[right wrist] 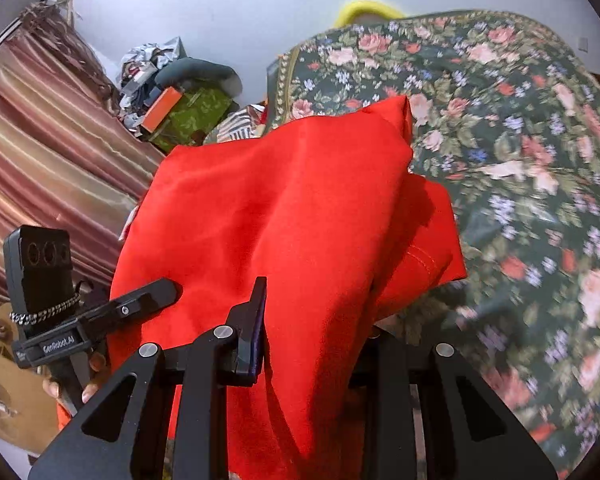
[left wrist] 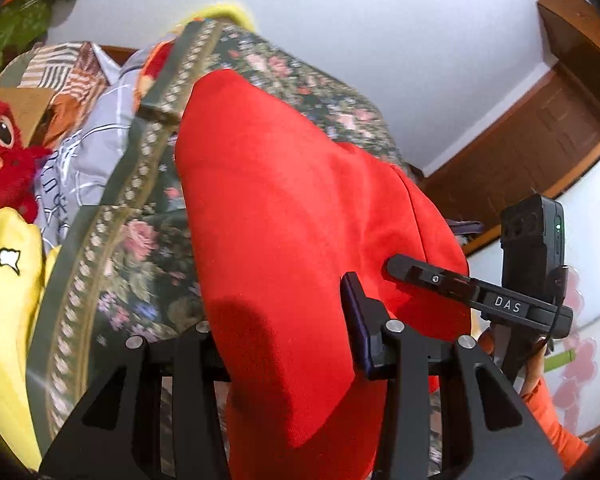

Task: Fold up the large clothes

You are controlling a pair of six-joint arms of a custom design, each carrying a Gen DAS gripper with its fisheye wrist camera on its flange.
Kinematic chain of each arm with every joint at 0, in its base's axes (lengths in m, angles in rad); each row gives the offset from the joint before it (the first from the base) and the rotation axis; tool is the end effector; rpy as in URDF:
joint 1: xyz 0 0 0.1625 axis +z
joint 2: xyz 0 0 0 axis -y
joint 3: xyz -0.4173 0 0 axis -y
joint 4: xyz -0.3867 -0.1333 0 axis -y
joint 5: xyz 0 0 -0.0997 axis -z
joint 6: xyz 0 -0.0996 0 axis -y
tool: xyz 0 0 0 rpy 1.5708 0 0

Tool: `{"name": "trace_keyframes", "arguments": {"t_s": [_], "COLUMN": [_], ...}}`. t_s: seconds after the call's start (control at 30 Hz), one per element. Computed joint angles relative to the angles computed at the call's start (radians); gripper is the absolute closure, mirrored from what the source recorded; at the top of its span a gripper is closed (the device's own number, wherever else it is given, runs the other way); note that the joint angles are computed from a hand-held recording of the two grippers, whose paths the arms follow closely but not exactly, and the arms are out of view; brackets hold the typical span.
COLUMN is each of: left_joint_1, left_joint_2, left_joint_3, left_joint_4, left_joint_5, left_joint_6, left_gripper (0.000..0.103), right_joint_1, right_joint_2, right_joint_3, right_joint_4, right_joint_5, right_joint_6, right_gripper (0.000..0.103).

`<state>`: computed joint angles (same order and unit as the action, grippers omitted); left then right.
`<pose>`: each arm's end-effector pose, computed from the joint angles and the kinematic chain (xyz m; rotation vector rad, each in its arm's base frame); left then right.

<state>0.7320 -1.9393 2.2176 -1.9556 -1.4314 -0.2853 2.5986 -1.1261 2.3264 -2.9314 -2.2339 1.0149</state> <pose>-0.1480 -0.3308 0.3581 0.8278 2.9564 -0.2527 0.4058 -0.1608 0.1172 -0.0589 -2.7787 0.9322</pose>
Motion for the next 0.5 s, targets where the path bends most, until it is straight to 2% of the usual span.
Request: {"name": "trace_keyframes", "arguments": {"t_s": [0.2,0.3,0.4,0.47,0.5], "left_joint_1": [0.118,0.183,0.228,0.236,0.230], "left_joint_2": [0.111,0.173,0.150,0.115,0.093], "left_joint_3": [0.048,0.072,0.107,0.109,0.109], "left_joint_4": [-0.096,-0.108,-0.171,-0.150,-0.126], "left_joint_5": [0.110,0.168,0.180,0.179,0.187], "left_joint_6": [0.068,0.055,0.072,0.062,0.051], "left_gripper": [0.061,0.056,0.043,0.040,0.035], "right_joint_1": [-0.126,-0.184,-0.195,-0.193,-0.187], "right_joint_2": [0.107,0.153,0.171,0.164,0.158], "right_joint_3": [0.007,0.011,0.033,0.037,0.034], "right_joint_4": [-0.096,-0.084,-0.106,-0.075,-0.039], "right_joint_5": [0.043,0.082,0.086,0.090,0.092], "right_joint_6": [-0.026,-0.023,-0.014,-0.001,0.005], "right_gripper": [0.079,0.079,0.070,0.057,0.055]}}
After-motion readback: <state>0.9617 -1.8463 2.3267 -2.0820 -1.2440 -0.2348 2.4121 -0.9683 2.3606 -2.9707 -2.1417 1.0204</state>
